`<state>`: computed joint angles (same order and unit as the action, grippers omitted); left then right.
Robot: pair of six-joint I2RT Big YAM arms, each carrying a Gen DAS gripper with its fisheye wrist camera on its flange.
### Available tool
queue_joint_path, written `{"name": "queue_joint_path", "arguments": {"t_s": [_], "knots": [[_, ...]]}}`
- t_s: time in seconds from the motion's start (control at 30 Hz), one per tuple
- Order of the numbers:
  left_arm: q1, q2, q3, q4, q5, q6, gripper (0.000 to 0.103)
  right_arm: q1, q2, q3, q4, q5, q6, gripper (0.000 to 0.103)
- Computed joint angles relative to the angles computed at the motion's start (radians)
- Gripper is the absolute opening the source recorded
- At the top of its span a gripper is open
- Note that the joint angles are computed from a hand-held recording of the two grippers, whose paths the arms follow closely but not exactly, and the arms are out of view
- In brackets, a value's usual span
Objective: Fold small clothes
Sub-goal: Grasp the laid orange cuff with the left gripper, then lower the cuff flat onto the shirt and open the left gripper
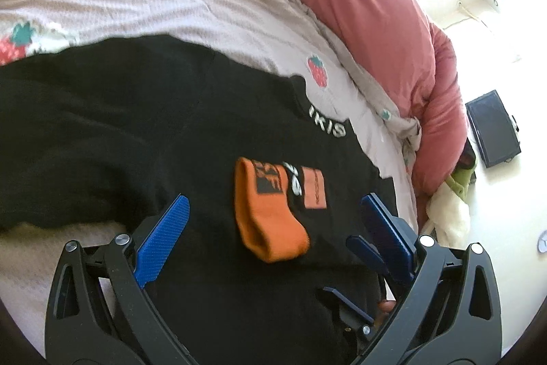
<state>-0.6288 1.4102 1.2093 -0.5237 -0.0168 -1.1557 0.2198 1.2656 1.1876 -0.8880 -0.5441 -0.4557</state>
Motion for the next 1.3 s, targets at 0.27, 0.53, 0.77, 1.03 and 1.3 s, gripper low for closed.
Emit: {"name": "queue_joint_path", "arguments": {"t_s": [0.27,0.53,0.77,1.03,1.3], "knots": [[-0.053,0.048,0.013,0.044,0.075,-0.059,0.067,-0.129,-0.077,-0.058,0.032,-0.027,0.054,0.066],[-0.055,0.094,0.042,0.014,0.030,-0.136,0.067,-0.275,-0.089,-0.075,0.034,-0.048,0.098,0.066],[-0.053,0.158,0.135,-0.097,-0.036,-0.061,0.009,-0.354,-0.088,-0.076,0.027,-0.055,0.137,0.066],[-0.062,0.094,0.146,-0.083,-0.152,0.070,0.006,-0.382,-0.084,-0.068,0.042,-0.046,0.162,0.066],[-0.052,0.066,0.166,-0.213,-0.255,0.161,0.007,-0.349,-0.056,-0.050,0.053,0.048,0.187,0.066]]}}
